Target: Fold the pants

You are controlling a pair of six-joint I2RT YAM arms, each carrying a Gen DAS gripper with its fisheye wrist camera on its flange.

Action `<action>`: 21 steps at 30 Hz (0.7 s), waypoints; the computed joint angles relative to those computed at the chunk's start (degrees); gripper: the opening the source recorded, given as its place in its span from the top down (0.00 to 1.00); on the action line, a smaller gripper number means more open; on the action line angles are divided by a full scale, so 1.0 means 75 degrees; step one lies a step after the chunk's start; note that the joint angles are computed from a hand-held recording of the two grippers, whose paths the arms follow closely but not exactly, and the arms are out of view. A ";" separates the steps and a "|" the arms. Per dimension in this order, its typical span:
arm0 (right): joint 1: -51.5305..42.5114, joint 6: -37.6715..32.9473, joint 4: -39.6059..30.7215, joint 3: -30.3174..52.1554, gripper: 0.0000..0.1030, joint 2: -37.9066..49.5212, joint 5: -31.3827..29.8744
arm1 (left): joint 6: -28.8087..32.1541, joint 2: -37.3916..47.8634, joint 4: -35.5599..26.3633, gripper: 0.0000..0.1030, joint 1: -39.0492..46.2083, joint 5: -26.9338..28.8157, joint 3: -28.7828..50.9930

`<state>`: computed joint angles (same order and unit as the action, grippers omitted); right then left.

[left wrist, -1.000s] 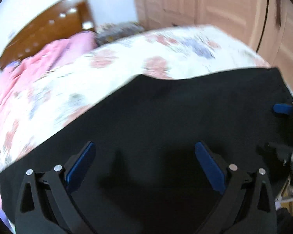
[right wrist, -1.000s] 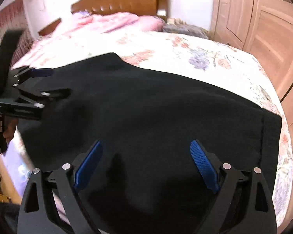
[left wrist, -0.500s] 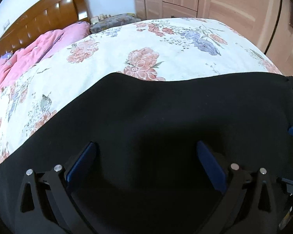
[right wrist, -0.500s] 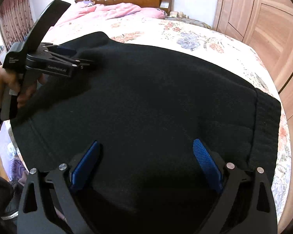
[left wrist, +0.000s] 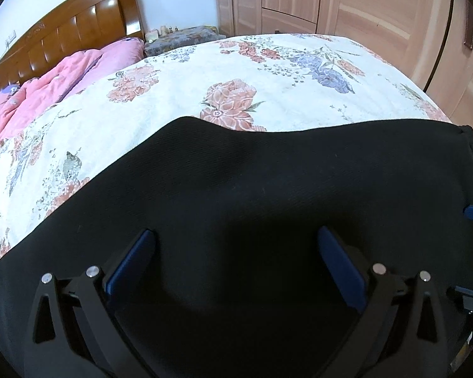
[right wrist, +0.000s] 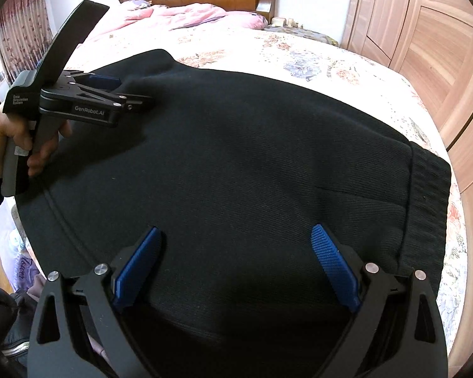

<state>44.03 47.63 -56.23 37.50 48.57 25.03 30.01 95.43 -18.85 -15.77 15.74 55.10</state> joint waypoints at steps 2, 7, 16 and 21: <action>-0.0158 -0.0165 0.0084 -0.0031 0.11 -0.0037 -0.0046 | -0.0011 -0.0005 0.0043 0.01 -0.0003 0.0007 -0.0023; 0.0003 -0.0022 0.0042 -0.0080 0.11 -0.0108 0.0078 | -0.0045 -0.0028 0.0066 0.01 -0.0018 -0.0032 -0.0049; -0.1364 -0.1314 -0.0038 0.0654 0.10 -0.0046 -0.0143 | -0.0388 -0.0492 -0.0403 0.01 -0.0734 -0.0240 0.0218; -0.3819 -0.3331 0.1257 0.0629 0.10 0.0663 -0.1751 | -0.0787 0.0738 -0.0435 0.01 -0.1155 -0.0451 0.1099</action>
<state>15.38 22.65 -46.80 42.22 53.54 11.90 24.10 100.96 -22.11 -24.44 12.35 63.34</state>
